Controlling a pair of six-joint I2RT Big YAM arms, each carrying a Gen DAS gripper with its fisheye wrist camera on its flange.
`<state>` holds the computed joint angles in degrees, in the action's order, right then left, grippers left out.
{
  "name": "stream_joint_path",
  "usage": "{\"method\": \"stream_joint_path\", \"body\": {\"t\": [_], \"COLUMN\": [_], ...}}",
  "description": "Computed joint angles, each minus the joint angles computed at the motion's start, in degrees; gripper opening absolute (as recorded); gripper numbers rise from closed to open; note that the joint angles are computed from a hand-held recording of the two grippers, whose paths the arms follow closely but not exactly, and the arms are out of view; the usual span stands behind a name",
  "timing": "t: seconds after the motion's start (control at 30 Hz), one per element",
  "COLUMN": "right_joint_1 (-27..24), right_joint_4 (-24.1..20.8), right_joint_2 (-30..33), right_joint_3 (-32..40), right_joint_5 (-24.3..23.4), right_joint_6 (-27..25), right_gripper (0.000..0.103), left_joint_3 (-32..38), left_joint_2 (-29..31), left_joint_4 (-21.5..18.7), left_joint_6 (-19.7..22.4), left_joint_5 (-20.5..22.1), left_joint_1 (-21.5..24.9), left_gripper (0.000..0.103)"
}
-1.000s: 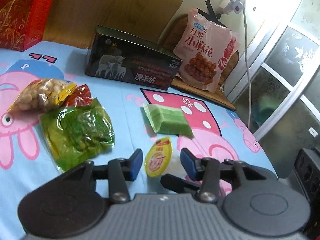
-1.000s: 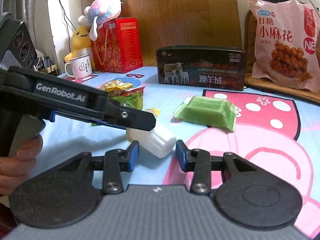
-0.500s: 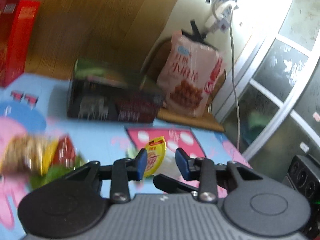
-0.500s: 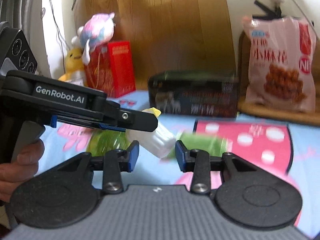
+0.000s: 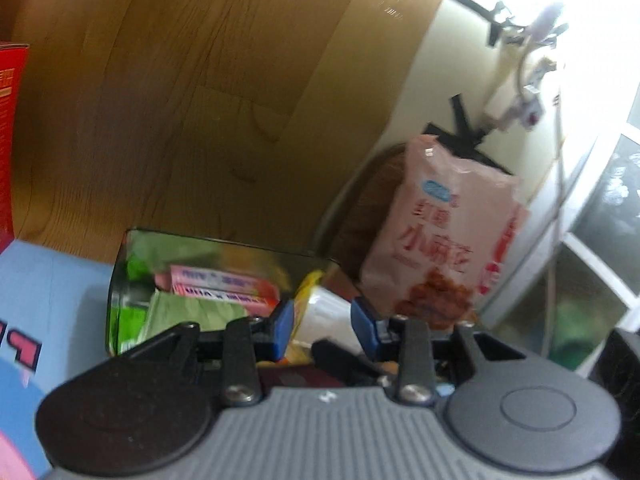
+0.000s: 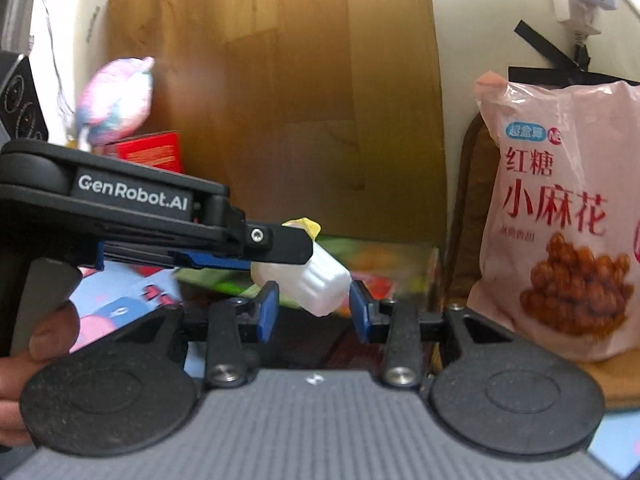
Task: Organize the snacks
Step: 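Carry the yogurt cup into the black tin and release, then position the left gripper around the second light-green pastry bag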
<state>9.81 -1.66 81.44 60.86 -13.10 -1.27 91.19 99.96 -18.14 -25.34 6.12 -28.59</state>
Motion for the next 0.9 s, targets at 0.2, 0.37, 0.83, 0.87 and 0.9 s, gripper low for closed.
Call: {"method": "stream_joint_path", "body": {"t": [0.2, 0.37, 0.83, 0.87, 0.9], "right_joint_1": [-0.4, -2.6, -4.4, -3.6, -2.5], "right_joint_4": [2.9, 3.2, -12.0, -11.0, -11.8], "right_joint_2": [0.8, -4.0, -14.6, -15.2, -15.2], "right_joint_3": [-0.4, -6.0, -16.3, -17.0, -16.8], "right_joint_5": [2.1, -0.8, -7.9, -6.6, -6.0], "right_joint_6": [0.3, 3.4, 3.9, 2.6, 0.9], "right_gripper": [0.044, 0.044, 0.06, 0.061, 0.06], "left_joint_3": [-2.4, -9.5, -17.1, -17.1, -17.3], "left_joint_2": [-1.3, -7.0, -8.4, -8.5, -8.6], "left_joint_4": [1.6, 2.0, -2.9, -3.0, -2.8], "left_joint_6": [0.0, -2.5, -4.2, -4.1, -4.3], "left_joint_5": [-0.3, 1.0, 4.8, 4.5, 5.0], "left_joint_1": [0.8, 1.7, -3.9, -4.3, -4.5], "left_gripper": [0.038, 0.038, 0.045, 0.045, 0.044]}}
